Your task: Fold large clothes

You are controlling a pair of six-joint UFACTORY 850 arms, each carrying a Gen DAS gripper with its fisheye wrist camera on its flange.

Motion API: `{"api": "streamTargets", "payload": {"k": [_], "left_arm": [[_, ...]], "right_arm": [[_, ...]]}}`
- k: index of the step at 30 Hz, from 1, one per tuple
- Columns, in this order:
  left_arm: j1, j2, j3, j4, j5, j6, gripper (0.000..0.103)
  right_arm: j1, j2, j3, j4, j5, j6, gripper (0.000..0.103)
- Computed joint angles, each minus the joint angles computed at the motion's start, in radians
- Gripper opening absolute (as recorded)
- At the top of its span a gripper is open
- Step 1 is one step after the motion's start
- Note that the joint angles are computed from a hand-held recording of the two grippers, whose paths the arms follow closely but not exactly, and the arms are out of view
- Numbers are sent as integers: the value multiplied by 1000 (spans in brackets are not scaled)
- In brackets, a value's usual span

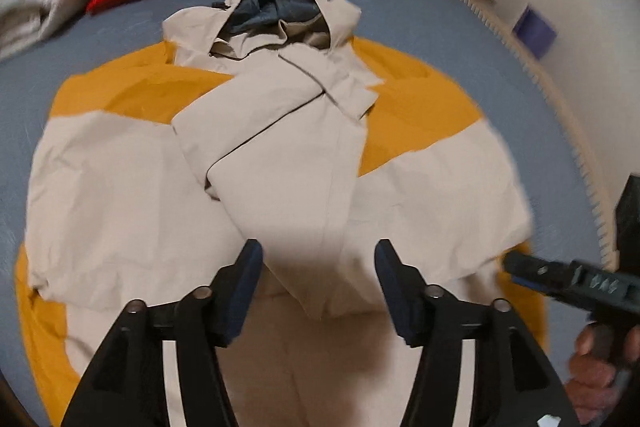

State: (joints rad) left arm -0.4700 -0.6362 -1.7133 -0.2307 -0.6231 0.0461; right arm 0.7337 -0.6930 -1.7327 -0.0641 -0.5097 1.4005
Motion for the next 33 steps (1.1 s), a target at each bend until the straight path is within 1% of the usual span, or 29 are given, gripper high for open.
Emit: {"api": "streamTargets", "payload": {"k": [2,3,5,7,8,9,10,12,13,15,18,21,23,25,28,30,33], "left_arm": [[-14,-26,-17,91,-12,-61,58],[-17,-39,-26,126,-19,-91,58],[-18,-58,-40,166,-35,-118,58],[-18,-76,-53,209,-47,-149,59],[-14,-81,-55,211,-48,-151,61],[-6,-84,-57,201,-45,-145,63],[1,-88,-62,204,-45,-156,63],[22,-74,-55,224,-23,-220,63],[35,-67,-52,207,-13,-224,63],[78,-43,-43,84,5,-189,63],[115,-10,-21,-2,9,-159,63],[143,17,5,-100,3,-104,63],[171,33,28,-196,-13,-43,62],[192,38,38,-263,-27,-13,62],[216,36,45,-327,-45,4,62],[240,46,64,-386,-54,6,62],[262,63,77,-375,-32,-36,60]], "right_arm": [[-15,7,57,104,44,-27,53],[-20,3,66,128,63,-32,53],[-29,4,87,136,90,-22,53],[-34,0,94,104,113,7,52],[-37,-4,94,89,116,22,45],[-41,-2,97,84,122,33,25],[-45,-4,103,97,140,33,17],[-52,-7,105,114,154,40,6],[-52,-12,97,95,147,66,5],[-48,-23,71,25,79,139,4],[-51,-31,68,56,83,142,3],[-46,-43,42,48,62,141,3],[-45,-49,34,51,68,142,3],[-46,-48,41,60,85,151,3],[-47,-48,43,69,99,163,3],[-43,-53,29,34,76,190,3],[-40,-61,14,3,34,229,3]]}}
